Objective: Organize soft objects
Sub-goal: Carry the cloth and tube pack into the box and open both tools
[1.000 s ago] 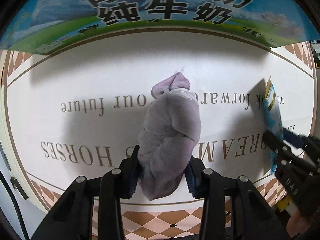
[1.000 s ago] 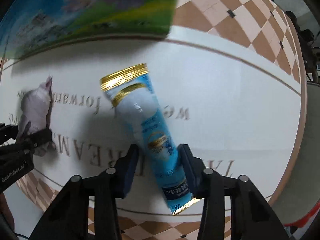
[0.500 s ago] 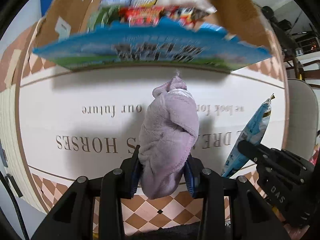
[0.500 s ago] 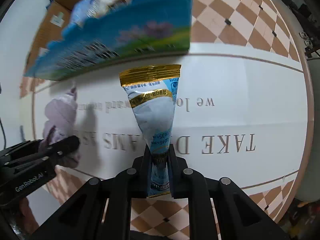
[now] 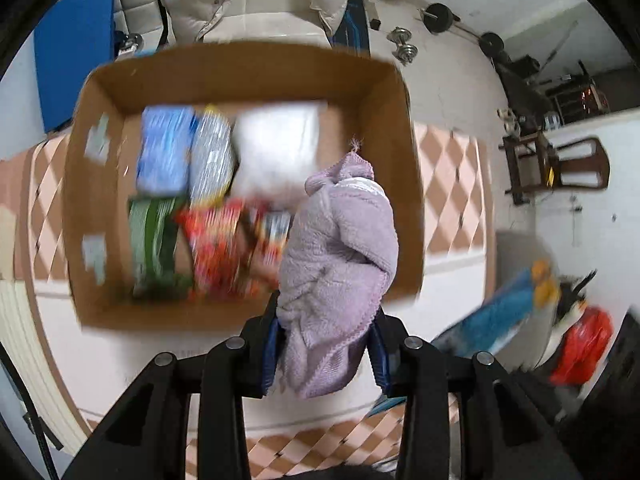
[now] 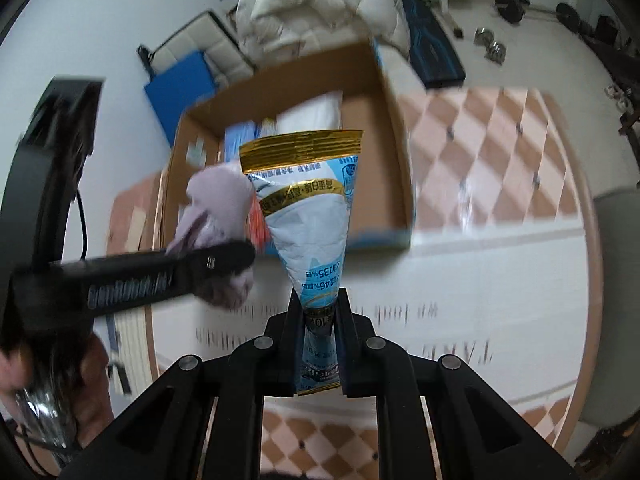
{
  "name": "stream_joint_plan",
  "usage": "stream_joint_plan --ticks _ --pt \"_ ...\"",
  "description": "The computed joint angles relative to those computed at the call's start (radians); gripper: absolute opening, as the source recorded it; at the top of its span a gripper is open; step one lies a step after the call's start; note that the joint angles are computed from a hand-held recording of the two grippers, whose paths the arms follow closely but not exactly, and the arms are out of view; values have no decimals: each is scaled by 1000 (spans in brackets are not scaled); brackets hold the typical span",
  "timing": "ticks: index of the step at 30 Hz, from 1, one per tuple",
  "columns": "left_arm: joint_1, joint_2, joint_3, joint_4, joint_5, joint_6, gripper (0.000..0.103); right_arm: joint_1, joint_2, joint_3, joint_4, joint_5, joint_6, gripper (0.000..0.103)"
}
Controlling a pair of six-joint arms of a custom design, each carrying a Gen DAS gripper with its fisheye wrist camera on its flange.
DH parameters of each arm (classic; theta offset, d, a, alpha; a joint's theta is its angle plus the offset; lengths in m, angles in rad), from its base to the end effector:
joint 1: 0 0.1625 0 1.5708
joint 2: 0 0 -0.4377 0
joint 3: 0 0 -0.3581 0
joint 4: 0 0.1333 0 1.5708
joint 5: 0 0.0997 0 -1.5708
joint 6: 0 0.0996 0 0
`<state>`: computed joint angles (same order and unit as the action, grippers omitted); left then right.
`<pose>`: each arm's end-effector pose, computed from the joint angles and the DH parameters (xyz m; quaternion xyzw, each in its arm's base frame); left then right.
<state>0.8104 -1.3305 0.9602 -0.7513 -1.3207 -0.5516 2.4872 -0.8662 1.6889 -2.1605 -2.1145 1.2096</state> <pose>-0.2204 -0.4609 0.5870 0.1284 0.9591 0.1009 0.2311 0.5293 -0.3030 0.1275 -0.1089 -0.9510 0.1786 0.2275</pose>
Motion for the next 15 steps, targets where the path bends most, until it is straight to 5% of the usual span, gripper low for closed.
stream_joint_plan --ticks 7,15 --pt "103 196 -104 -14 -42 33 35 -124 32 -74 42 -11 -16 15" --pt "163 278 -77 -37 -99 27 35 -214 57 -61 20 31 -16 15"
